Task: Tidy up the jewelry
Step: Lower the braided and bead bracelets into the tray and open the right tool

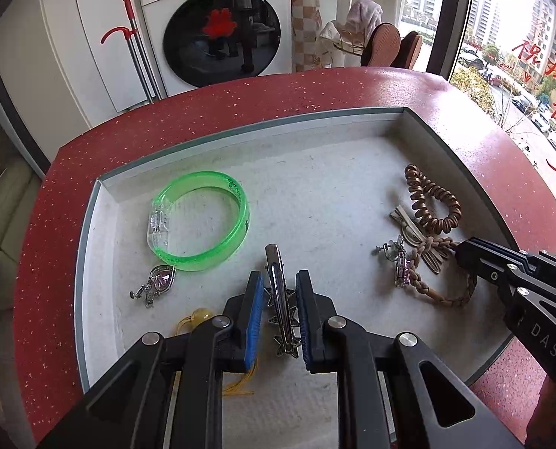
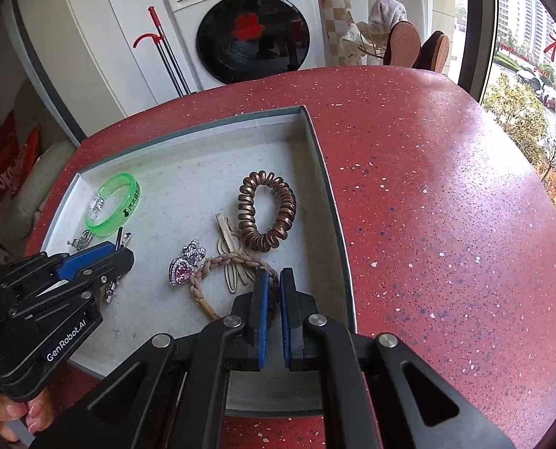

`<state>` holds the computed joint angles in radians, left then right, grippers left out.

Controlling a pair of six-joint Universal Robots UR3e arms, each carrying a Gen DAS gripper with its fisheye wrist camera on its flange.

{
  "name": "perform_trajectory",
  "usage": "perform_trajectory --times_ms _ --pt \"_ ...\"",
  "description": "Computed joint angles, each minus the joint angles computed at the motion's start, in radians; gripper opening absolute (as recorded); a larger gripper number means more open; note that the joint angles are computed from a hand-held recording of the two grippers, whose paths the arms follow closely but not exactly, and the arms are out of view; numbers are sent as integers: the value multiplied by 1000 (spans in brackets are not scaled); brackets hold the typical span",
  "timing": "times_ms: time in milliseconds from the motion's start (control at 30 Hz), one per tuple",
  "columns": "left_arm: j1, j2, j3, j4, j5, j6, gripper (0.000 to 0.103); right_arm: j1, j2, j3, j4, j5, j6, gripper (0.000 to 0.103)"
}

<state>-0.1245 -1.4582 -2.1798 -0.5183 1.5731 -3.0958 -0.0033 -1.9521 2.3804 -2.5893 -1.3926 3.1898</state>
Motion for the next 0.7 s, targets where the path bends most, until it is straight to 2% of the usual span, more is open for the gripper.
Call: perform_trajectory --times_ms 133,200,267,300,533,700 --pt "-6 4 0 -2 9 1 36 -1 -5 -6 13 5 -1 9" --pt "-6 7 -5 6 10 -5 36 -9 -26 -4 26 21 -7 17" --pt "2 11 -9 10 3 -8 36 -19 -57 1 41 41 -11 43" --pt "3 13 -7 8 1 -12 36 -25 -79 5 49 52 -11 45" --pt "36 48 -21 -6 -26 -16 36 -82 -259 14 175 114 -15 47" --pt "37 46 -23 -3 -18 -25 36 -172 -438 13 352 177 -73 47"
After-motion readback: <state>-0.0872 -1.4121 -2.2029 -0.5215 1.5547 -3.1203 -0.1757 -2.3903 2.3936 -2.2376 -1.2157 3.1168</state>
